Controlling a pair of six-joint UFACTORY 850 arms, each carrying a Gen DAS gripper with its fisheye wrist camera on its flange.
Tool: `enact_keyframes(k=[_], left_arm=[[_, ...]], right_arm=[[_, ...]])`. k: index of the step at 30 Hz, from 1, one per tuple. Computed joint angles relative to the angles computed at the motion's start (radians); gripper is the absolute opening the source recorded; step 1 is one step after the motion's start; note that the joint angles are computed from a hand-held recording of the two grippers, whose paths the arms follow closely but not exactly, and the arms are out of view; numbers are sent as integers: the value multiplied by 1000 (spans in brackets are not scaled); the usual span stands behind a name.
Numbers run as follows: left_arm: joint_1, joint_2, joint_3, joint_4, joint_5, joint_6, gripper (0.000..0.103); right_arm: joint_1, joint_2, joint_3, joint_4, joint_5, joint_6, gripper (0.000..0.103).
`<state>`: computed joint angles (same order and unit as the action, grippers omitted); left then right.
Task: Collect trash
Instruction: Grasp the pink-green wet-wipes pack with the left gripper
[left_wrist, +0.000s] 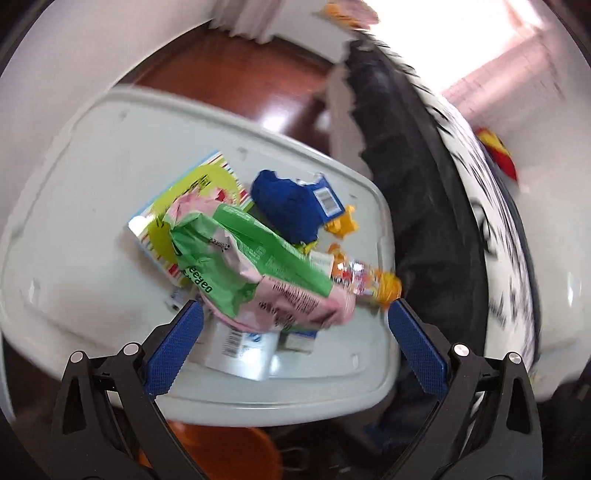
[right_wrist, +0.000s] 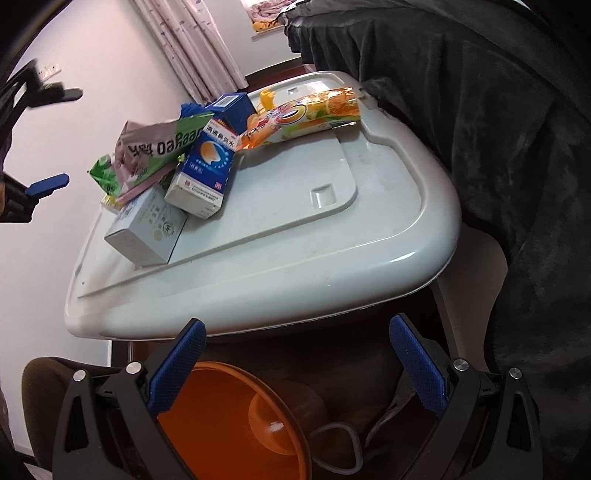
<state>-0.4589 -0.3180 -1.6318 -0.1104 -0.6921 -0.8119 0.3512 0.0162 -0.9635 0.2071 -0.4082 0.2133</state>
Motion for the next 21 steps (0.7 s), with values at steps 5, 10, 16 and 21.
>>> enact_keyframes(k=[5,10,16,21], left_arm=[[35,-76,-83,-137,-16,-72,97],[24,-151,-161,-84,-106,-199,97],[27,-218,-228,9,-209,-277,97],[24,-234,-226,103,-206,-340,95]], right_arm=[[-28,4,8,144,-3,-115,98],[-44,-4,4,229,-17,-187,98],[-53,-14,-1,314,-31,-267,98],[-60,-18,-4,358,-35,-301,98]])
